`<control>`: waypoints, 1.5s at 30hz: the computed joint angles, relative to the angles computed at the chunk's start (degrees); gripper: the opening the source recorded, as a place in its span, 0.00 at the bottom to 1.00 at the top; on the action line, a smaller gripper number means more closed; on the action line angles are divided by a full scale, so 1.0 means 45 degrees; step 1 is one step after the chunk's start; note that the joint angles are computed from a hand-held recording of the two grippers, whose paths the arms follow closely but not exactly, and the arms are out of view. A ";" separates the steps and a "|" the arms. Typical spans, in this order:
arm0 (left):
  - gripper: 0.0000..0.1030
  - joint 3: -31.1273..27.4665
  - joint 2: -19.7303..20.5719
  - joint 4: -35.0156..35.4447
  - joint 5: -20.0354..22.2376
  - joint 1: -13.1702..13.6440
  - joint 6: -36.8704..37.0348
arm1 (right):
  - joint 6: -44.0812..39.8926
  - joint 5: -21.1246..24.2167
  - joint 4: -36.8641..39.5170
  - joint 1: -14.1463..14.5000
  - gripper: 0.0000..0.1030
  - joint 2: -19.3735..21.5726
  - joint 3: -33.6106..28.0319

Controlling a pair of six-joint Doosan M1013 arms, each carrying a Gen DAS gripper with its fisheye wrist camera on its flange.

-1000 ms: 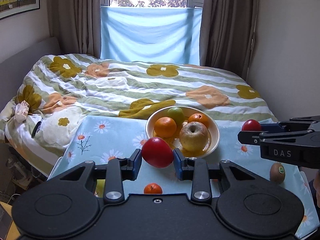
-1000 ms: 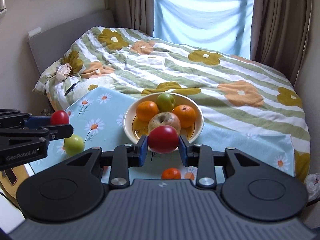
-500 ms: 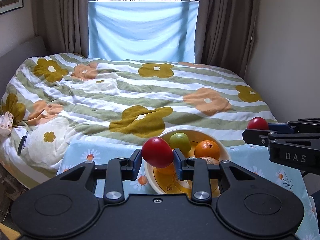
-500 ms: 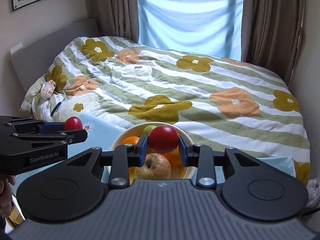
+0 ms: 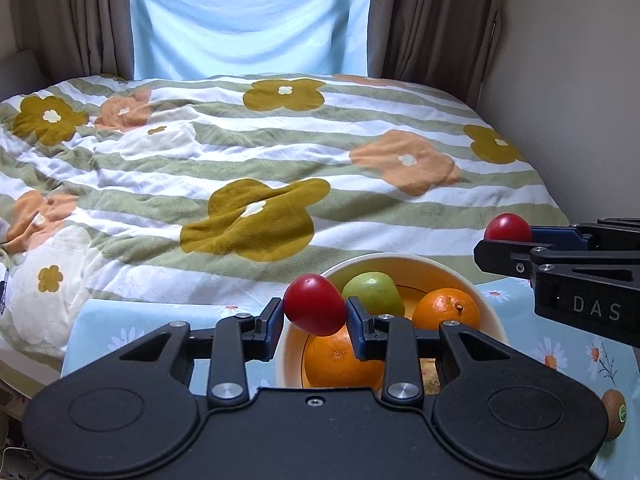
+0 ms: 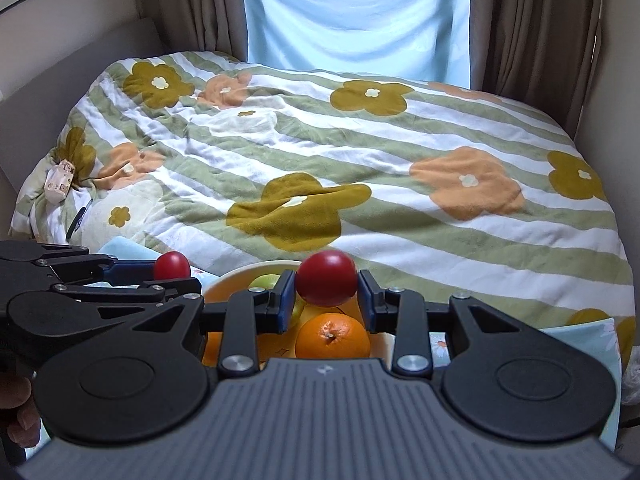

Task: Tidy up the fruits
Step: 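Carry both red tomatoes up and over the white bowl with both tools, then open the left tool to drop its tomato in the bowl while the right tool releases its tomato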

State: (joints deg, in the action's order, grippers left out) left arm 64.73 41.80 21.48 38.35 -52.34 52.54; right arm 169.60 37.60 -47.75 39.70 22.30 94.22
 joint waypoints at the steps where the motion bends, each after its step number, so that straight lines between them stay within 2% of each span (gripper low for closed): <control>1: 0.36 -0.0169 0.0132 -0.0286 0.0081 0.0056 0.0320 | -0.0062 -0.0009 0.0124 -0.0060 0.46 0.0075 -0.0055; 12: 0.37 -0.1034 0.0878 -0.2098 0.0492 0.0359 0.2618 | -0.0435 -0.0114 0.0865 -0.0484 0.46 0.0533 -0.0355; 13: 0.40 -0.1019 0.0875 -0.2114 0.0414 0.0361 0.2676 | -0.0422 -0.0115 0.0850 -0.0496 0.46 0.0546 -0.0366; 14: 0.48 -0.0965 0.0851 -0.2134 0.0299 0.0368 0.2732 | -0.0454 -0.0096 0.0840 -0.0497 0.46 0.0551 -0.0374; 15: 0.72 -0.0853 0.0790 -0.2088 0.0146 0.0370 0.2697 | -0.0514 -0.0089 0.0885 -0.0508 0.46 0.0553 -0.0385; 16: 0.91 -0.0694 0.0701 -0.1788 -0.0090 0.0352 0.2421 | -0.0530 -0.0112 0.0912 -0.0515 0.46 0.0549 -0.0381; 17: 0.94 -0.0506 0.0594 -0.1434 -0.0332 0.0330 0.2128 | -0.0509 -0.0116 0.0901 -0.0496 0.46 0.0541 -0.0377; 23: 0.94 -0.0045 0.0232 -0.1094 -0.0558 0.0394 0.1860 | -0.0736 -0.0212 0.1128 -0.0564 0.46 0.0605 -0.0408; 31: 0.94 0.0816 -0.0335 0.0123 -0.0696 0.0360 0.0616 | -0.1520 -0.0484 0.1898 -0.0725 0.46 0.0951 -0.0642; 45: 0.94 0.1670 -0.0895 0.1035 -0.0699 0.0355 -0.0601 | -0.1450 -0.0842 0.2133 -0.0709 0.46 0.1286 -0.0735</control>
State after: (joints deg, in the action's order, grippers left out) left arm 72.25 37.77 26.14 35.21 -50.74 49.83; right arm 163.07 33.81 -38.15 36.51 28.09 90.92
